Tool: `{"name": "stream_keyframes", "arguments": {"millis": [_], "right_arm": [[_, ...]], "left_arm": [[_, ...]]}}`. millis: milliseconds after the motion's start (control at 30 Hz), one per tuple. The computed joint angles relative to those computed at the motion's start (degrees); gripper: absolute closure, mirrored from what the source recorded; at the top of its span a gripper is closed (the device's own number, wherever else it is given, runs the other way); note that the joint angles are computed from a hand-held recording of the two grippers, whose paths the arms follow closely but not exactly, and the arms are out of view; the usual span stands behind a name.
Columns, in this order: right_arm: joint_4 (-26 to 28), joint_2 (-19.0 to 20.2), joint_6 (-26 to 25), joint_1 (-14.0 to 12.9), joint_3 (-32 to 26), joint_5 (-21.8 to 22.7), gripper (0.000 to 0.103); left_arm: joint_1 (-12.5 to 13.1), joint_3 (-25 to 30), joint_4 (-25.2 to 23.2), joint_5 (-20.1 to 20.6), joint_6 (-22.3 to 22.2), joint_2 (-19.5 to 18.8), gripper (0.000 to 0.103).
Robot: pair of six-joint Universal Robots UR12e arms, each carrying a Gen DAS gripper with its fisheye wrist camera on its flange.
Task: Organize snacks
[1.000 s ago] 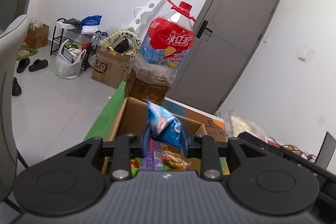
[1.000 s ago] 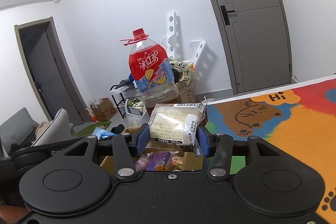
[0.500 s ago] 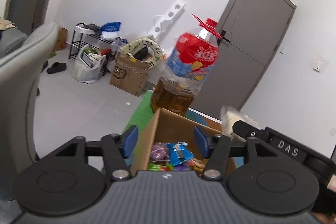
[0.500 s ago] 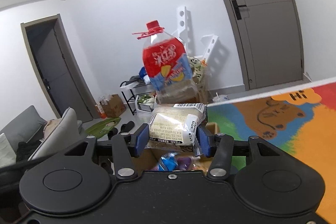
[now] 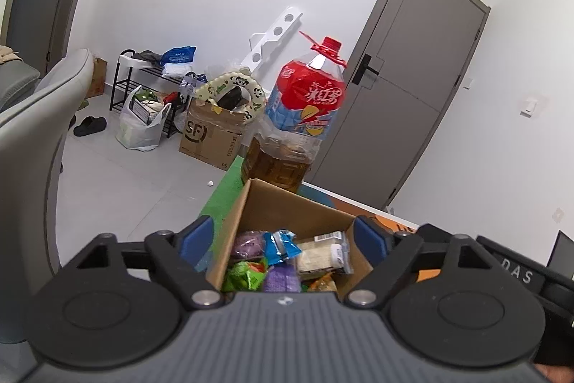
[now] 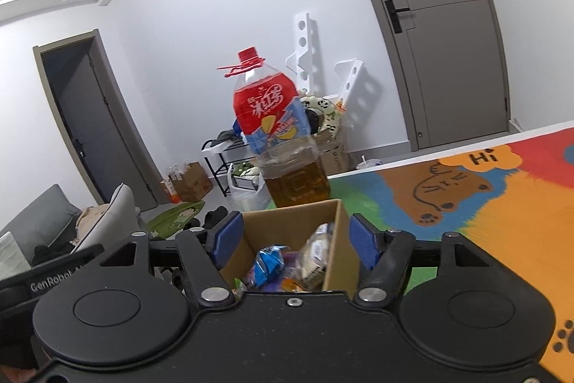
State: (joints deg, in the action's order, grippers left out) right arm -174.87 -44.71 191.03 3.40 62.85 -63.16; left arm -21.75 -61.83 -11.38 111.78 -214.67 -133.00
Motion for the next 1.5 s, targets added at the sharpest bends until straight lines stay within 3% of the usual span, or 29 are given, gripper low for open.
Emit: {"name": "stream_keyframes", "arguments": {"millis": [300,767,1500], "right_arm": [[-3.78,-3.64,-0.19,-1.34,6.25,0.38,0.024],[-9.28,-9.20,-1.63,-3.53,15.06,1.28,0.000],[-7.73,-13.33,-6.27,-4.73,21.05,3.56,0.000]], "left_arm": [[-1.15,-2.63,2.59,-1.20,2.37,1.86,0.005],[-2.88,-6.55,4.68,-2.79,6.63,4.73,0.000],[-3.91,-12.55,4.61,-2.67,10.95,8.66,0.000]]}}
